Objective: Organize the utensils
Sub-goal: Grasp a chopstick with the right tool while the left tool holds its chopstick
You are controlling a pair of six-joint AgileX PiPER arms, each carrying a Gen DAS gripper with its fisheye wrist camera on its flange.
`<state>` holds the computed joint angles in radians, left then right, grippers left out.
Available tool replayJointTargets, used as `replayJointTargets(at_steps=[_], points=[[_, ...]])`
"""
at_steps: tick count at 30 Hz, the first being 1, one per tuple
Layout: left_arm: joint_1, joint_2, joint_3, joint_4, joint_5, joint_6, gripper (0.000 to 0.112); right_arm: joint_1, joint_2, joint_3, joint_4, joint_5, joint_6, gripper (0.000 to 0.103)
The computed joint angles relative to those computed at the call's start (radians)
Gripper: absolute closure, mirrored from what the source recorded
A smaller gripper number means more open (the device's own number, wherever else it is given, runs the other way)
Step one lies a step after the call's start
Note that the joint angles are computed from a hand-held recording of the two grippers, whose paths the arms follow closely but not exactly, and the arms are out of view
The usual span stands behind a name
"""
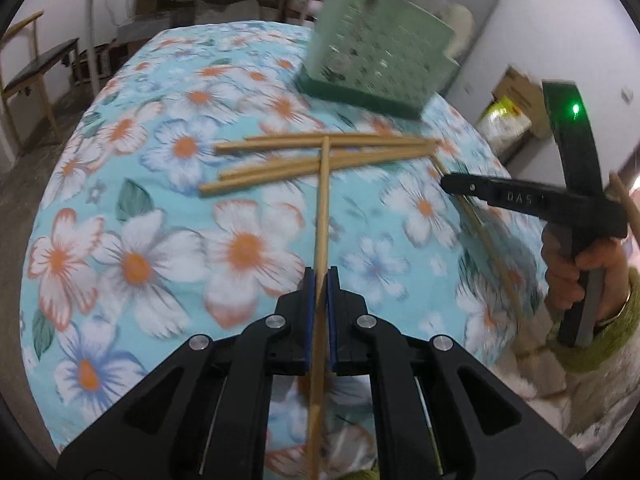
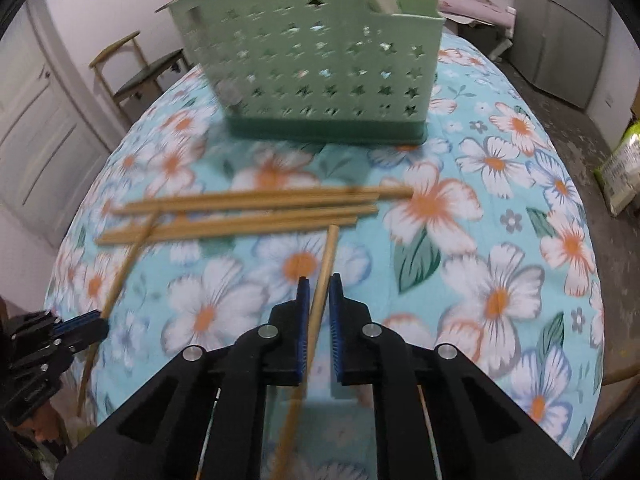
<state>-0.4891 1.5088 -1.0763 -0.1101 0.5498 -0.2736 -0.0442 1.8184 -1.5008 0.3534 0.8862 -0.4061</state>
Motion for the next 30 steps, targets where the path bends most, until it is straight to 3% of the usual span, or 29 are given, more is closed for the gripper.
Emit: replayJointTargets(at_steps=[9,15,20,22,30], points=[[0.034,0.061,-0.115,-0.062,0.091,0.071,0.1,-0.016,-0.039,0.075,0.088,0.0,-0.06,0.096],[0.049,0.202,-0.296,-0.054,0.163,0.095,0.1,-0.037,-0.016,0.067,0.147,0.018,-0.077,0.096],[0.023,0.318,-0.436,0.048,0.208,0.014,0.102,-0.048,-0.004,0.062,0.179,0.021,-0.085,0.096],[0.006,0.337,-0.467,0.107,0.224,-0.036,0.107,-0.049,-0.005,0.068,0.188,0.014,-0.088,0.096],[-0.042,0.354,-0.497,0.244,0.254,-0.16,0.107,-0.055,-0.002,0.064,0.201,0.019,-0.085,0.096]])
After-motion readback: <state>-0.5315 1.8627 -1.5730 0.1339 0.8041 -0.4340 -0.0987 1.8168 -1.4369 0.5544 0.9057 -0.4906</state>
